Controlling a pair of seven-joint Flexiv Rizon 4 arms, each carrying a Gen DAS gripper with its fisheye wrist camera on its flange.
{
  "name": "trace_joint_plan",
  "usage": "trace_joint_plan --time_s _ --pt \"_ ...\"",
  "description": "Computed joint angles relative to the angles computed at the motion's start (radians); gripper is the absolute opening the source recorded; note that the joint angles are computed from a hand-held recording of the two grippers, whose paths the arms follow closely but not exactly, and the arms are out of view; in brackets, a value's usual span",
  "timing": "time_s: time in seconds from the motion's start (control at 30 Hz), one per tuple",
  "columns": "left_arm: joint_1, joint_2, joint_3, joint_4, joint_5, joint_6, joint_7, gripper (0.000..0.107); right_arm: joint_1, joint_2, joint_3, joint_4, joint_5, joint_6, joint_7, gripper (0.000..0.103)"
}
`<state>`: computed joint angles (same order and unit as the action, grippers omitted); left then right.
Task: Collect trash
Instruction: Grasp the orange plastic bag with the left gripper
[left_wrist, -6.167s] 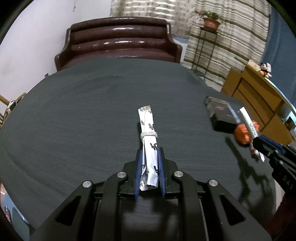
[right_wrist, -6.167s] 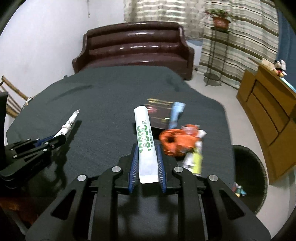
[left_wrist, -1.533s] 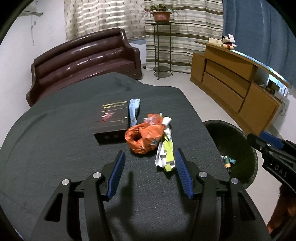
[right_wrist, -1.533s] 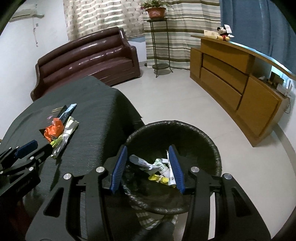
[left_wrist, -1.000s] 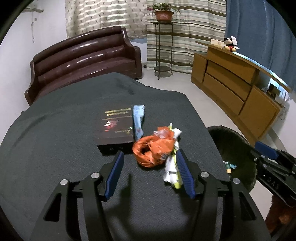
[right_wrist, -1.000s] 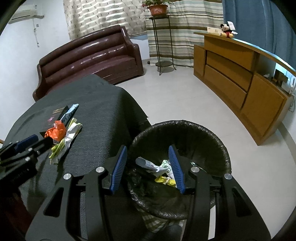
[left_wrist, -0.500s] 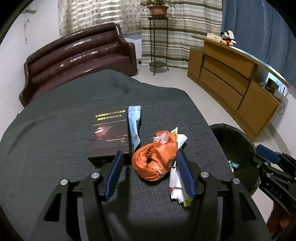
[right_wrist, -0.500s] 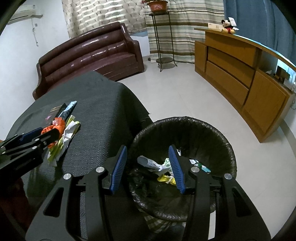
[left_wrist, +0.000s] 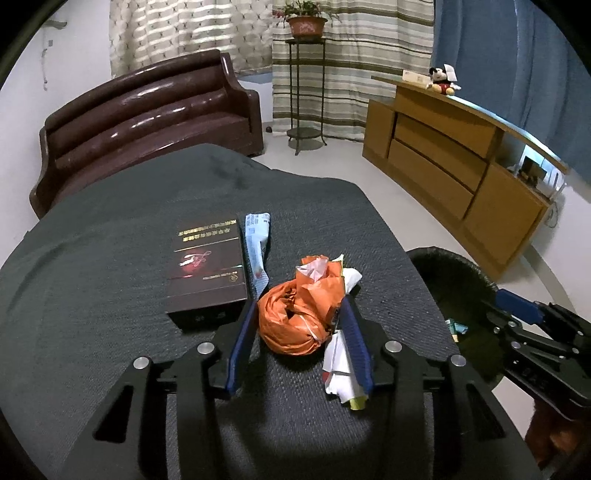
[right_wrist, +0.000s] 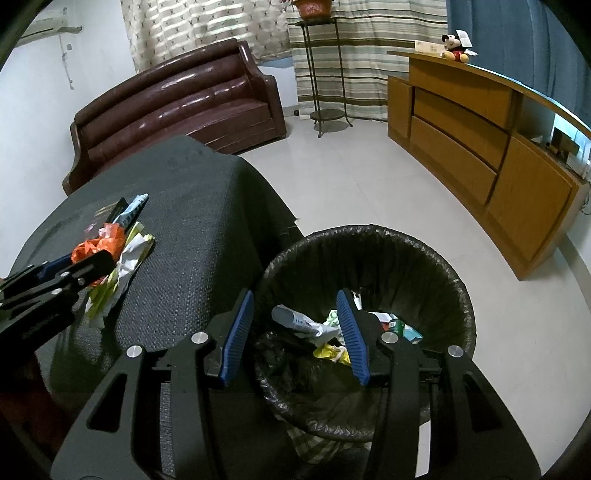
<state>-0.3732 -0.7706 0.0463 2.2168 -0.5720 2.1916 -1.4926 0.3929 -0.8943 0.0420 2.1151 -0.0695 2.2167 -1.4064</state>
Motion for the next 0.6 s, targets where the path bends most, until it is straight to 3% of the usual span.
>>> trace_joint_plan --time_s 0.27,0.6 --pt "0.025 0.039 -0.008 0.081 0.017 0.054 -0.057 0.046 0.019 0.011 0.001 0.015 0.011 0.018 -0.015 0.046" --pt "0.071 0.072 0.001 0.188 0.018 0.114 -0.128 0.046 0.103 0.041 0.003 0.037 0.053 0.028 -0.047 0.046"
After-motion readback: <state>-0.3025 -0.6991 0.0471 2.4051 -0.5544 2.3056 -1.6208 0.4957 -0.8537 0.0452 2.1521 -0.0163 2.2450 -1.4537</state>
